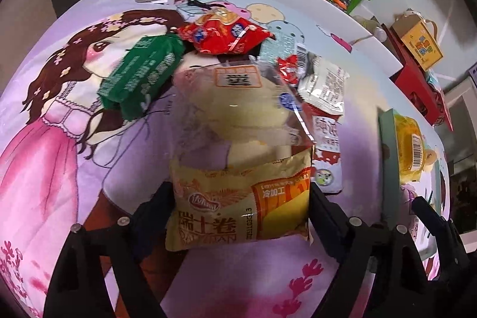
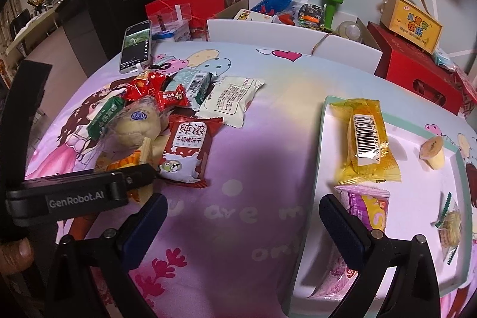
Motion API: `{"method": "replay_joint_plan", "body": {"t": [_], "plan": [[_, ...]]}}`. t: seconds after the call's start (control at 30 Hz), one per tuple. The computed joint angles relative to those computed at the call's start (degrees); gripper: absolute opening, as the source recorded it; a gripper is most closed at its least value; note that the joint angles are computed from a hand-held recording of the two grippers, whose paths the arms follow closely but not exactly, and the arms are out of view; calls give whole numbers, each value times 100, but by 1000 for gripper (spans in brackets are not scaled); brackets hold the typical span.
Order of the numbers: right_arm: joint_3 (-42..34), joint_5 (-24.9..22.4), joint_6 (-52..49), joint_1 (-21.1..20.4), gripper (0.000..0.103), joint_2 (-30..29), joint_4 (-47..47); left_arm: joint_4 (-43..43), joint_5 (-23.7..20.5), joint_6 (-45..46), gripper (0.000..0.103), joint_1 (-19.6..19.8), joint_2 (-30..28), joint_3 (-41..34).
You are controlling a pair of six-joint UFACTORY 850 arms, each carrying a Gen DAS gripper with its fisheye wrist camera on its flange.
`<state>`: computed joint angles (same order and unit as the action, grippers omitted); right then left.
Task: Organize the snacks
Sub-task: 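Grasp the yellow swiss-roll bag with the left tool while the right tool grasps the brown milk-biscuit pack, then carry the yellow bag with the left tool while the right tool carries the milk-biscuit pack to the tray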
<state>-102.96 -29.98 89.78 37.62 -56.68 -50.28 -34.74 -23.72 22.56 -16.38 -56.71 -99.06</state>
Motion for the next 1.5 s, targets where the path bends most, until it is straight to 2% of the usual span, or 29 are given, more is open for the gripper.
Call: {"method": "replay_joint_plan", "body": {"t": [0.33,0.6,0.77,0.9,1.13,1.2,1.27,1.37,1.43,1.5], "plan": [[-322,-33,30,6,103,-125,-205,124,63,-489,87,237,-3,-13],[-1589,-253,-1439,-35,99,-910,863,166,58,-670,87,408,-19,-32],[-2422,-547,-2245,-85,90,-1465,1513,219,56,-692,87,464,-42,-45],[-2783,-727,-2395,-136,84,-1704,1712,165,43,-657,87,467,-58,-47],[-3445,-974,-2746,-196,72,-2093,2016,665,-3,-1020,87,410,-164,-207],[-3438,-888,-2840,-199,66,-2100,2136,727,-11,-1055,87,407,-168,-211],[-3362,-780,-2879,-193,54,-2064,2185,874,-21,-1168,87,378,-202,-267],[-3294,-766,-2840,-154,42,-2015,2105,998,1,-1179,87,352,-170,-225],[-3186,-792,-2712,-108,42,-1951,1920,979,-6,-1100,82,351,-135,-186],[-3005,-742,-2608,-78,42,-1853,1800,979,-23,-1098,81,331,-177,-261]]}}
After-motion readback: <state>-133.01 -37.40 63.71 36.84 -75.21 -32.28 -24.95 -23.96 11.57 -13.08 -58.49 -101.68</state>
